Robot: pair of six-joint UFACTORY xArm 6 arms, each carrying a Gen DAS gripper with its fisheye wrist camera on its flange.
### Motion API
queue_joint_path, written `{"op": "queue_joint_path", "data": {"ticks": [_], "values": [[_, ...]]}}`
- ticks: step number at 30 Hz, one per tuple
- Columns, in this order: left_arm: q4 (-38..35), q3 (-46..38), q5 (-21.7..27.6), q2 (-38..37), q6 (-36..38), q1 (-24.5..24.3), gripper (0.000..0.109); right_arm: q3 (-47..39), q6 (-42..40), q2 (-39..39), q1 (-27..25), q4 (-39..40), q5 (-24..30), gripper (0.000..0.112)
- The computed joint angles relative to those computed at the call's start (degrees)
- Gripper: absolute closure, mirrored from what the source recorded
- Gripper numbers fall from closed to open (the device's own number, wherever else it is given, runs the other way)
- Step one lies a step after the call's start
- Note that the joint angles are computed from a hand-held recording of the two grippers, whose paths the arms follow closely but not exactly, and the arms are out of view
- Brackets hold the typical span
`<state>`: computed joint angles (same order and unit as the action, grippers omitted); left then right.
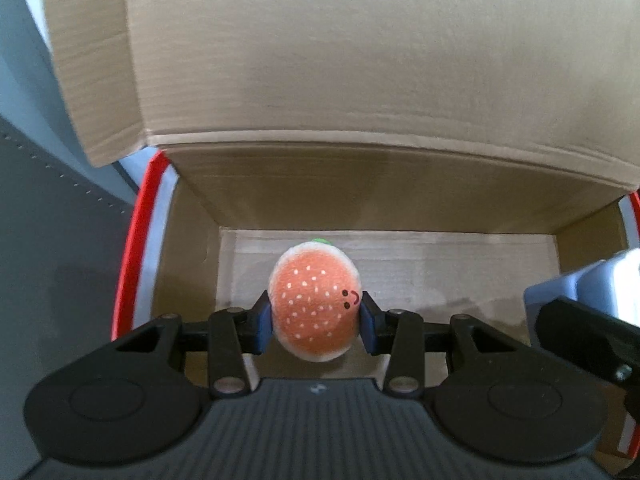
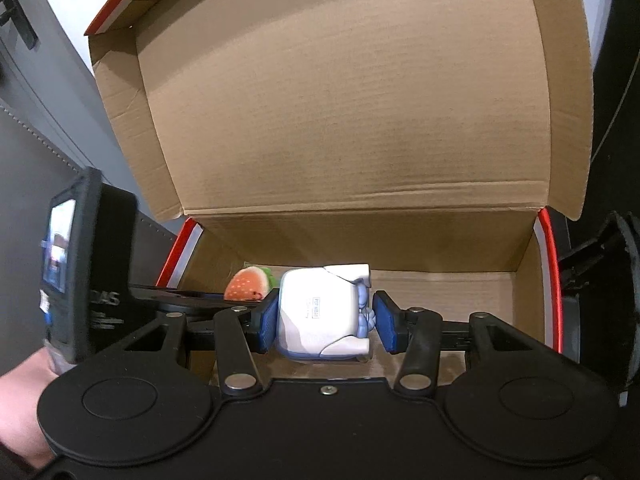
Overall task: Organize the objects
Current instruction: 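Carry burger in left tool into box while right tool carries cube charger in, then open left tool releasing burger while right tool releases cube charger in box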
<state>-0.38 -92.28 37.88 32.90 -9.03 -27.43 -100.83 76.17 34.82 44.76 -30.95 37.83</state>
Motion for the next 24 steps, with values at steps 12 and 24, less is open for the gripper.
{"op": "queue_joint_path", "data": {"ticks": [12,24], "values": [[0.7,1.5,-0.1,-1.5,-1.0,0.3,0.063,2.2,1.3,-1.1,0.3,-0.6,1.5,0.065],[-1.5,5.5,-1.6,-7.6,2.5,1.4,0.062,3.8,4.3,-1.4,-0.5,-2.6,-0.6,0.065]]}}
